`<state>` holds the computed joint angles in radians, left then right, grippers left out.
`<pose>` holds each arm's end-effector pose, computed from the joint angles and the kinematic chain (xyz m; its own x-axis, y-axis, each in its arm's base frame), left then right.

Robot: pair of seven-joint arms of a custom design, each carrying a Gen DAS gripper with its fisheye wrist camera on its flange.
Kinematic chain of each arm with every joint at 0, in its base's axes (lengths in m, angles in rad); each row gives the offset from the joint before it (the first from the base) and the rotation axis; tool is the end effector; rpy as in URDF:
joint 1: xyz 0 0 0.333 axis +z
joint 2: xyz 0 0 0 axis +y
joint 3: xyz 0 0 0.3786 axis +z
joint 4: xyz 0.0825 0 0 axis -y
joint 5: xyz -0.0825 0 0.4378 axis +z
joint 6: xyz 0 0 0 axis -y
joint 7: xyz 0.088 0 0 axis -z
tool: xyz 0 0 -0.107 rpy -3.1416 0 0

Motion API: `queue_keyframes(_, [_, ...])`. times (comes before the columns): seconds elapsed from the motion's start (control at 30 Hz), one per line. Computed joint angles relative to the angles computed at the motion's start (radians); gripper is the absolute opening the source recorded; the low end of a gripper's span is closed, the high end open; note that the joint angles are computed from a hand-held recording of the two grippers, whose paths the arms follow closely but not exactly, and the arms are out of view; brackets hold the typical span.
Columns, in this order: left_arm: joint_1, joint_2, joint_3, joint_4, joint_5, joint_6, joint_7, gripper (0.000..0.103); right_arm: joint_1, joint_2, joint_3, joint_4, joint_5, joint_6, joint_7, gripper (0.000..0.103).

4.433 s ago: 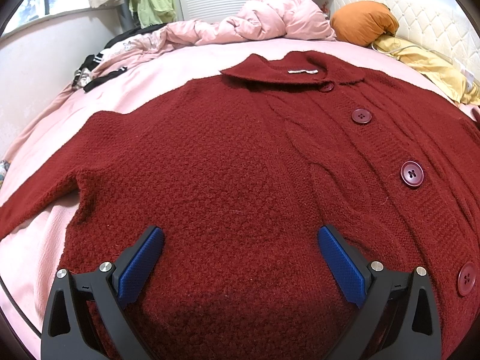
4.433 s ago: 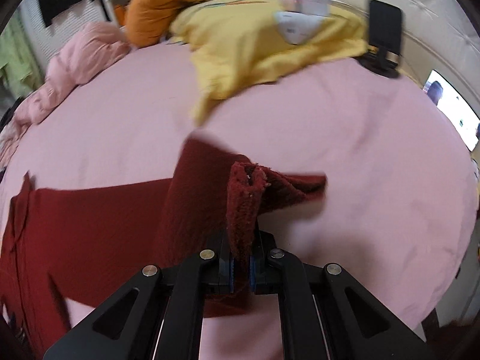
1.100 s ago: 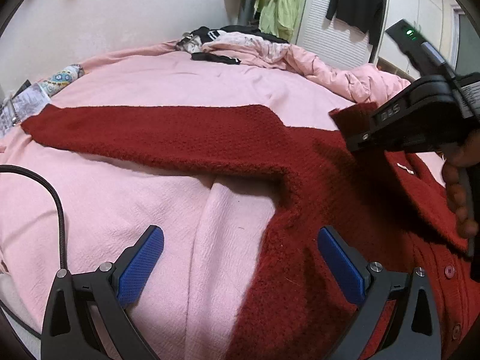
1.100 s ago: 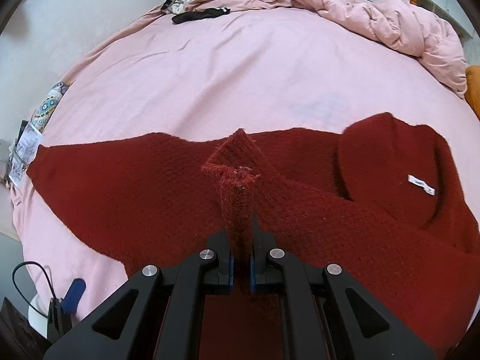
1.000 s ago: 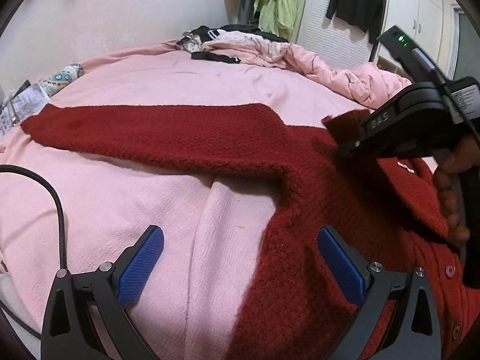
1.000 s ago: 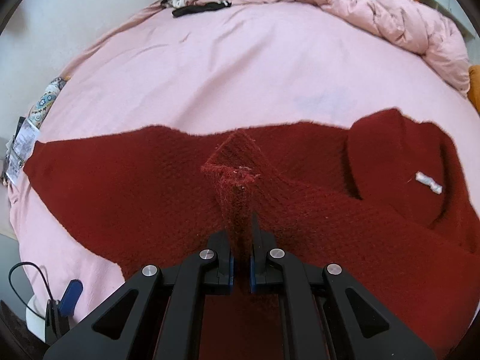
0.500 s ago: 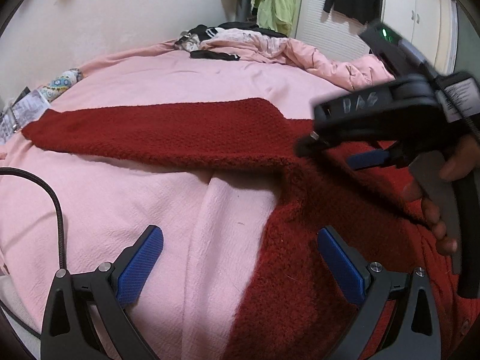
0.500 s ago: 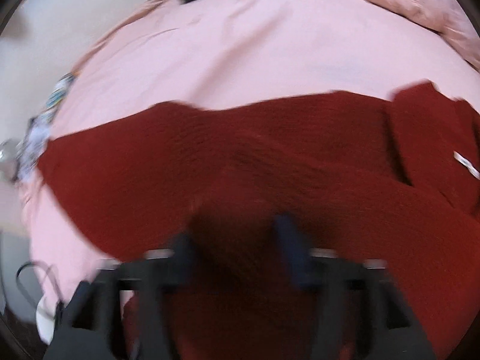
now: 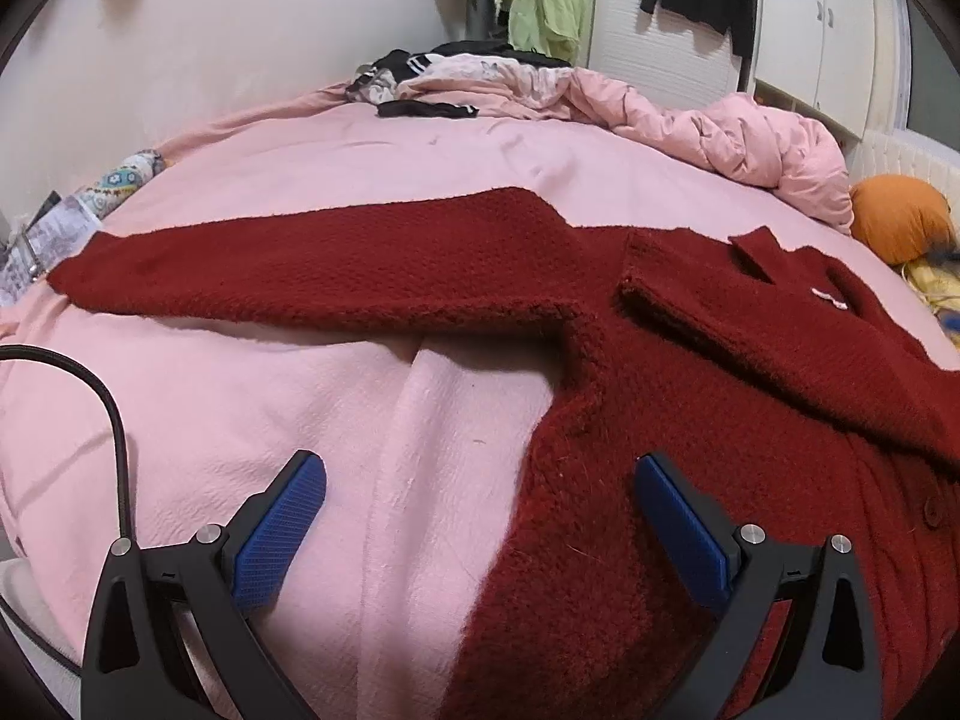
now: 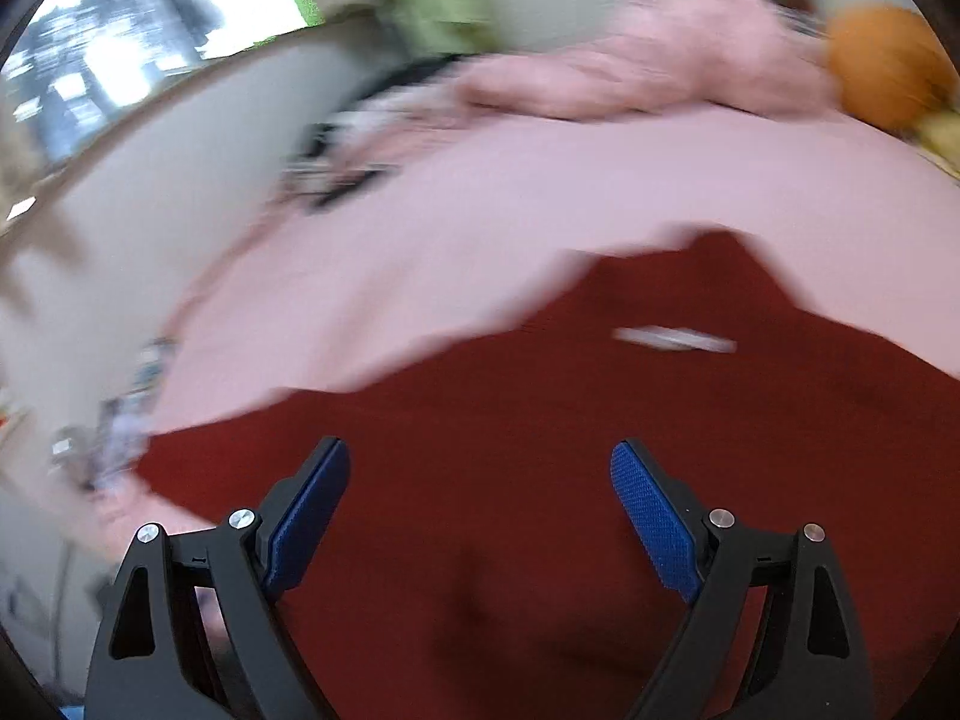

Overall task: Fold clothes
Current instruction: 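Withdraw the open right tool from the folded sleeve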

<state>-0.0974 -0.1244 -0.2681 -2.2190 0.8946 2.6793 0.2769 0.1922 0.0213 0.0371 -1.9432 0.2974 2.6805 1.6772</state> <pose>0.5339 -0.2355 0.5172 0.1995 -0.9792 0.0373 -0.6617 -0.1627 -0.7319 0.6474 0.1415 0.5938 0.0244 -0.9417 -0.3357 -0.7868 0.1891 -0.5875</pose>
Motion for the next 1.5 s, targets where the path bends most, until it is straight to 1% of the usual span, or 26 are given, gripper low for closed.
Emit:
queue_keyframes(0.07, [-0.002,0.003,-0.003,0.005,0.002,-0.014,0.006,0.103,-0.036,-0.046,-0.038,-0.066,0.002,-0.016,0.042,0.089])
queue_keyframes(0.13, [-0.007,0.006,-0.004,0.009,0.004,-0.028,0.012,0.103,-0.064,-0.080,-0.071,-0.121,0.042,-0.002,0.032,0.089])
queue_keyframes(0.17, [-0.009,0.008,-0.004,0.012,0.006,-0.036,0.014,0.103,-0.078,-0.090,-0.079,-0.143,0.009,0.001,0.059,0.089])
queue_keyframes(0.23, [-0.014,0.011,-0.004,0.016,0.009,-0.050,0.019,0.103,-0.109,-0.106,-0.092,-0.182,-0.079,0.005,0.128,0.089])
queue_keyframes(0.27, [-0.017,0.013,-0.003,0.019,0.009,-0.057,0.022,0.103,-0.124,-0.111,-0.091,-0.198,-0.154,0.005,0.177,0.088])
queue_keyframes(0.3, [-0.020,0.015,-0.003,0.021,0.010,-0.064,0.025,0.103,-0.141,-0.116,-0.088,-0.213,-0.236,0.002,0.229,0.076])
queue_keyframes(0.33, [-0.023,0.016,-0.002,0.023,0.010,-0.071,0.028,0.103,-0.157,-0.120,-0.085,-0.226,-0.317,-0.003,0.280,0.072])
queue_keyframes(0.4, [-0.029,0.021,-0.001,0.029,0.011,-0.085,0.036,0.103,-0.188,-0.128,-0.081,-0.249,-0.477,-0.018,0.382,0.073])
queue_keyframes(0.5, [-0.038,0.026,0.002,0.036,0.013,-0.103,0.047,0.103,-0.190,-0.144,-0.070,-0.237,-0.567,-0.062,0.477,0.073])
queue_keyframes(0.6, [-0.045,0.028,0.004,0.039,0.015,-0.115,0.052,0.103,-0.190,-0.172,-0.056,-0.272,-0.692,0.066,0.534,0.073])
queue_keyframes(0.67, [-0.048,0.028,0.007,0.040,0.013,-0.117,0.054,0.103,-0.181,-0.158,-0.046,-0.248,-0.736,0.042,0.518,0.073])
queue_keyframes(0.77, [-0.050,0.027,0.009,0.039,0.010,-0.116,0.058,0.103,-0.176,-0.131,-0.085,-0.232,-0.605,-0.011,0.530,0.073])
queue_keyframes(0.8, [-0.050,0.027,0.009,0.039,0.010,-0.116,0.058,0.103,-0.169,-0.118,-0.104,-0.224,-0.509,-0.030,0.497,0.073])
queue_keyframes(0.83, [-0.050,0.027,0.009,0.040,0.010,-0.118,0.060,0.103,-0.165,-0.103,-0.122,-0.213,-0.406,-0.054,0.459,0.073])
queue_keyframes(0.9, [-0.051,0.027,0.009,0.041,0.012,-0.120,0.059,0.103,-0.160,-0.095,-0.129,-0.206,-0.302,-0.041,0.368,0.075])
queue_keyframes(0.97, [-0.052,0.028,0.008,0.042,0.013,-0.124,0.060,0.103,-0.146,-0.087,-0.129,-0.186,-0.205,-0.055,0.207,0.071])
queue_keyframes(1.0, [-0.053,0.029,0.008,0.043,0.013,-0.125,0.061,0.103,-0.138,-0.083,-0.128,-0.174,-0.160,-0.069,0.122,0.061])
queue_keyframes(1.03, [-0.053,0.029,0.008,0.043,0.013,-0.126,0.061,0.103,-0.140,-0.075,-0.121,-0.159,-0.175,-0.090,0.100,0.041])
queue_keyframes(1.07, [-0.054,0.029,0.009,0.043,0.013,-0.126,0.060,0.103,-0.144,-0.074,-0.117,-0.151,-0.183,-0.098,0.098,0.025])
queue_keyframes(1.1, [-0.054,0.029,0.009,0.043,0.013,-0.127,0.060,0.103,-0.148,-0.074,-0.115,-0.145,-0.187,-0.105,0.097,0.016])
queue_keyframes(1.13, [-0.055,0.029,0.009,0.043,0.013,-0.127,0.060,0.103,-0.153,-0.080,-0.122,-0.150,-0.133,-0.094,0.082,0.014])
queue_keyframes(1.23, [-0.056,0.029,0.009,0.043,0.013,-0.127,0.060,0.103,-0.165,-0.101,-0.145,-0.173,0.043,-0.049,0.035,0.013])
queue_keyframes(1.3, [-0.056,0.029,0.009,0.043,0.013,-0.127,0.060,0.103,-0.182,-0.108,-0.162,-0.212,0.112,-0.021,0.067,0.012])
queue_keyframes(1.37, [-0.056,0.029,0.009,0.042,0.013,-0.126,0.059,0.103,-0.182,-0.082,-0.186,-0.214,0.288,-0.047,-0.019,0.012])
queue_keyframes(1.4, [-0.056,0.029,0.010,0.042,0.013,-0.125,0.060,0.103,-0.185,-0.083,-0.185,-0.222,0.343,-0.031,-0.067,0.012])
queue_keyframes(1.5, [-0.056,0.030,0.010,0.043,0.013,-0.125,0.060,0.103,-0.199,-0.080,-0.168,-0.208,0.317,-0.022,-0.069,0.014])
